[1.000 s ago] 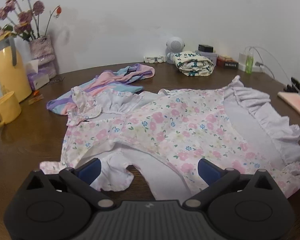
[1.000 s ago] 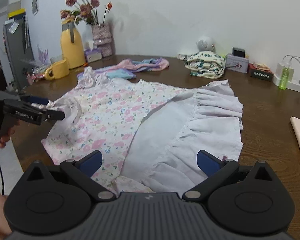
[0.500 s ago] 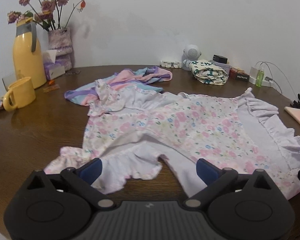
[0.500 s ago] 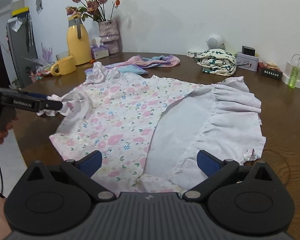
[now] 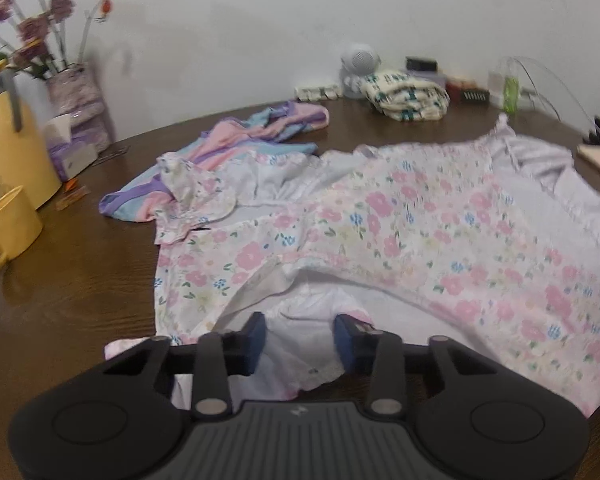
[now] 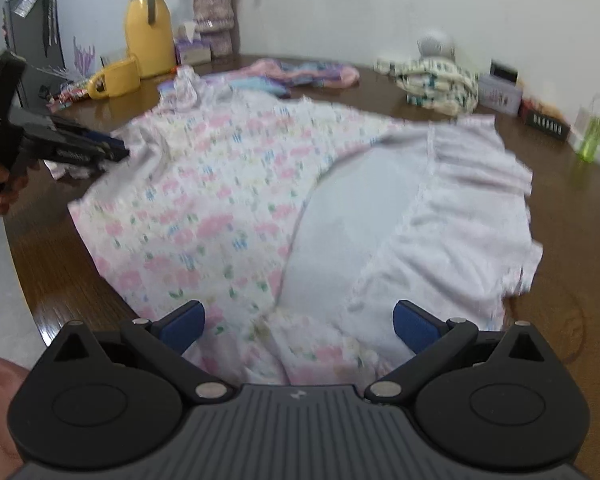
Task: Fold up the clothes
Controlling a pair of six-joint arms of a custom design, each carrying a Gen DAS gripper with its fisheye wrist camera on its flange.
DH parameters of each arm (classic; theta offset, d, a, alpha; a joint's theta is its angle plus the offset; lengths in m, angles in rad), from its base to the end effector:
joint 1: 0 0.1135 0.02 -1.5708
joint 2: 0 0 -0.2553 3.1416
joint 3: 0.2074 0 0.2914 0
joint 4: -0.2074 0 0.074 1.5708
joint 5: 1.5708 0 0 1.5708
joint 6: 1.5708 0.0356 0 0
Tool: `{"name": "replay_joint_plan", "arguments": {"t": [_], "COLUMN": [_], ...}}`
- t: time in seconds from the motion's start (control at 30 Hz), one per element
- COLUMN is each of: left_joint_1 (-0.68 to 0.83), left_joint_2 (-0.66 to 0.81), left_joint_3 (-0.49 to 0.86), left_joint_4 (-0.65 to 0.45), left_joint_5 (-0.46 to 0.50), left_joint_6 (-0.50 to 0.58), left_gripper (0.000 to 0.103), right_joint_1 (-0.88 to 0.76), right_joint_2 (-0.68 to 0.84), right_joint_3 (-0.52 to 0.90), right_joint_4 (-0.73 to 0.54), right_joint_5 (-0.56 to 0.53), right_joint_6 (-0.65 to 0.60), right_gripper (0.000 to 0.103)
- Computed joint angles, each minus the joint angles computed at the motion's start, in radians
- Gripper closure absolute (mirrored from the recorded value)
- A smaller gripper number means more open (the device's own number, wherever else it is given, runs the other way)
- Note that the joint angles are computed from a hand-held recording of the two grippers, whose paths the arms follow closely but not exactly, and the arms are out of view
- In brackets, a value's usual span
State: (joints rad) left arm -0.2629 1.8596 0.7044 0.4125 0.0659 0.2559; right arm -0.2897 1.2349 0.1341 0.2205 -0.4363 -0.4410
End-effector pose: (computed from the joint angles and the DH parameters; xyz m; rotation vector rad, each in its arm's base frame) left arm 0.3310 -0.0915 0.0475 0.6256 2.2266 -0.0798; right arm 0.1827 -0.0388 0.0455 -0.3635 2.3236 0.1841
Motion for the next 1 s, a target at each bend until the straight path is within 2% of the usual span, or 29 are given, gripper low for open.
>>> {"name": "replay_joint_plan", "arguments": {"t": [0.1, 0.23, 0.33, 0.37, 0.4, 0.47, 0.5, 0.57, 0.63, 0.73, 0.8, 1.0], "left_joint_1": [0.019, 0.045, 0.064, 0.078, 0.091, 0.092, 0.076, 0.036, -0.017, -0.068, -0.085, -0.094], "left_joint_2": [-0.014, -0.057, -0.101, -0.134, -0.167, -0.210, -0.206, -0.175, -0.076, 0.143, 0.295, 0.709], "left_joint_3": [-0.001, -0.013, -0.021, -0.023, -0.020, 0.005, 0.044, 0.145, 0.303, 0.594, 0.796, 1.424], "left_joint_4": [-0.023, -0.076, -0.121, -0.144, -0.162, -0.184, -0.208, -0.268, -0.366, -0.527, -0.628, -1.015], "left_joint_5": [-0.003, 0.004, 0.031, 0.087, 0.146, 0.198, 0.194, 0.169, 0.132, 0.100, 0.077, 0.088], "left_joint_6": [0.057, 0.080, 0.083, 0.065, 0.041, -0.002, -0.006, 0.003, 0.016, 0.033, 0.056, 0.054], "left_gripper": [0.068, 0.066, 0.064, 0.057, 0.045, 0.035, 0.035, 0.035, 0.035, 0.035, 0.035, 0.039], "right_joint_1": [-0.024, -0.051, -0.070, -0.085, -0.092, -0.084, -0.067, -0.032, 0.009, 0.038, 0.029, -0.007], "right_joint_2": [0.012, 0.023, 0.018, 0.012, -0.003, -0.037, -0.040, -0.027, 0.058, 0.207, 0.273, 0.340], "right_joint_3": [0.005, 0.017, 0.053, 0.071, 0.084, 0.105, 0.119, 0.152, 0.205, 0.284, 0.315, 0.331], "right_joint_4": [-0.006, -0.020, -0.099, -0.133, -0.158, -0.178, -0.176, -0.162, -0.125, -0.087, -0.087, -0.095], "right_joint_5": [-0.011, -0.019, -0.045, -0.071, -0.090, -0.100, -0.091, -0.069, -0.028, 0.011, -0.002, -0.043], "right_joint_6": [-0.015, -0.041, -0.064, -0.073, -0.077, -0.078, -0.078, -0.077, -0.071, -0.046, -0.051, -0.111], "right_gripper": [0.001, 0.001, 0.001, 0.001, 0.001, 0.001, 0.001, 0.001, 0.001, 0.001, 0.001, 0.001]}}
